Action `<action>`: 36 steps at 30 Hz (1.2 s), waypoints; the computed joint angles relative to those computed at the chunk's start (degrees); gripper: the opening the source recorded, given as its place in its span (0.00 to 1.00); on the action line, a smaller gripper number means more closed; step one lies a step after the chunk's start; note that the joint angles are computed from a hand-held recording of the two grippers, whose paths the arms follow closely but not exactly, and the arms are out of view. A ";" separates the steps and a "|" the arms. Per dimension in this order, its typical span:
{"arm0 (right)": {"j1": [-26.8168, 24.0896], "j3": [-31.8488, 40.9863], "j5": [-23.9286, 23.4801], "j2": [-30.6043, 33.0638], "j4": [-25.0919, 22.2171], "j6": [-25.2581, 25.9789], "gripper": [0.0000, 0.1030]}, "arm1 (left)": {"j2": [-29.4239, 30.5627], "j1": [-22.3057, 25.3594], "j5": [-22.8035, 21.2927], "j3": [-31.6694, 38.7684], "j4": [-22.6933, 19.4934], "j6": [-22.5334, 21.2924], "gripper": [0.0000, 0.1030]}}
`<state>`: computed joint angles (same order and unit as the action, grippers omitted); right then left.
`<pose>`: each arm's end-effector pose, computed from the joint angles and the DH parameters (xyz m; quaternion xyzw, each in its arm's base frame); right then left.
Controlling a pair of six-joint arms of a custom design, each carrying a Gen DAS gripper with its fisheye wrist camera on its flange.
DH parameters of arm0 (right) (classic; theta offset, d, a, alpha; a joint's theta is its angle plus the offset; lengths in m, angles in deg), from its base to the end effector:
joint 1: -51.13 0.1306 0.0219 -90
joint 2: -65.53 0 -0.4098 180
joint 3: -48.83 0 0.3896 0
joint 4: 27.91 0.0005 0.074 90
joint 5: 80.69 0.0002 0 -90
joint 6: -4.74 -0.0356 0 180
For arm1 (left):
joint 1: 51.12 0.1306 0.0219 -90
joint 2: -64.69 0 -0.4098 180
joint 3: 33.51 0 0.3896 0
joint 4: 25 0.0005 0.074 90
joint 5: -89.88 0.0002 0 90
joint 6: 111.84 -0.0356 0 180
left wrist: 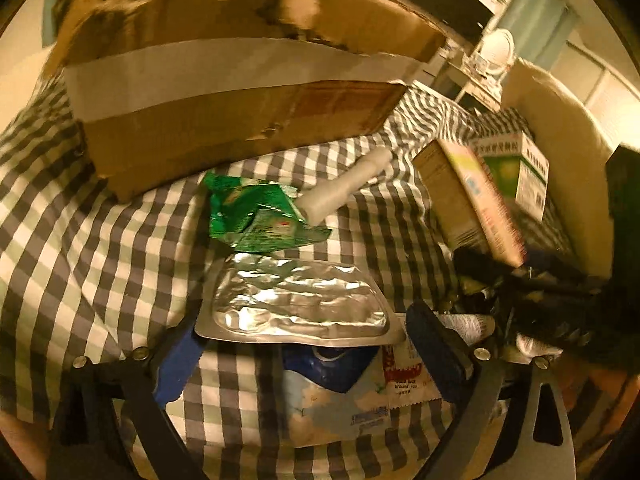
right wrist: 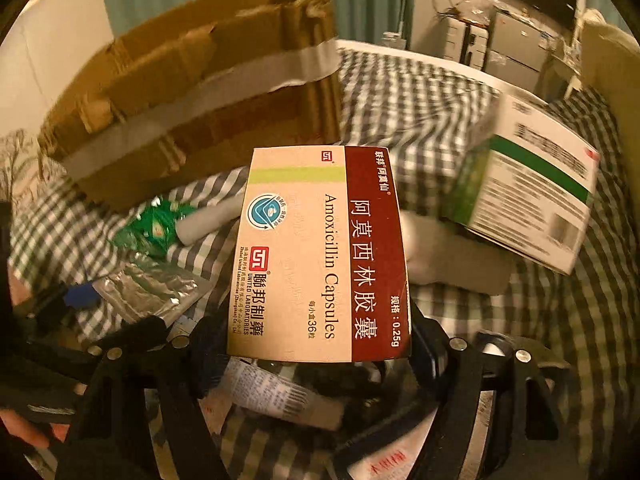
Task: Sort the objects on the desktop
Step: 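Grasp the Amoxicillin capsule box with the right gripper and lift, then grasp the silver blister pack with the left gripper while the right holds the Amoxicillin box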
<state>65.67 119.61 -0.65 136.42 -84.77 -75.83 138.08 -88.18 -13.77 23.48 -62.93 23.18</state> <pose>0.3244 0.0900 0.4255 -0.2225 0.9292 0.0958 0.2792 0.2774 -0.1996 0.3250 -0.1019 0.9404 -0.1143 0.3036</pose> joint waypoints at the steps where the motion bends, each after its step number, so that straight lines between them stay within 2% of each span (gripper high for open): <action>1: -0.81 0.03 -1.17 -0.07 -0.25 -0.70 0.72 | 0.44 -0.20 -0.27 0.26 -0.38 -0.45 0.96; 4: -1.64 1.00 -2.76 1.20 -1.08 -2.27 0.72 | 2.72 -0.19 -1.14 1.37 -0.83 -1.65 0.96; 8: -0.68 1.13 -2.47 1.43 -1.02 -2.00 0.72 | 4.48 -0.42 -3.44 2.07 -1.35 -3.65 0.96; 13: -0.87 0.83 -2.77 1.22 -1.13 -1.66 0.72 | 4.52 -0.09 -2.83 2.02 -0.47 -3.62 0.96; 25: -0.78 -0.26 -3.13 -1.19 -2.03 -1.21 0.72 | 2.78 -1.04 -2.79 1.07 0.13 -4.03 0.69; 29: -1.28 -0.48 -3.70 -1.93 -2.49 -0.79 0.72 | 2.09 -1.02 -2.25 0.72 0.52 -3.99 0.54; 32: -1.62 -0.54 -4.07 -2.25 -2.84 -0.46 0.72 | 1.25 -0.76 -1.64 0.38 0.69 -3.15 0.53; 36: -1.40 -0.61 -4.22 -2.35 -2.74 -0.53 0.72 | -0.82 1.49 3.02 -1.25 2.62 1.37 0.58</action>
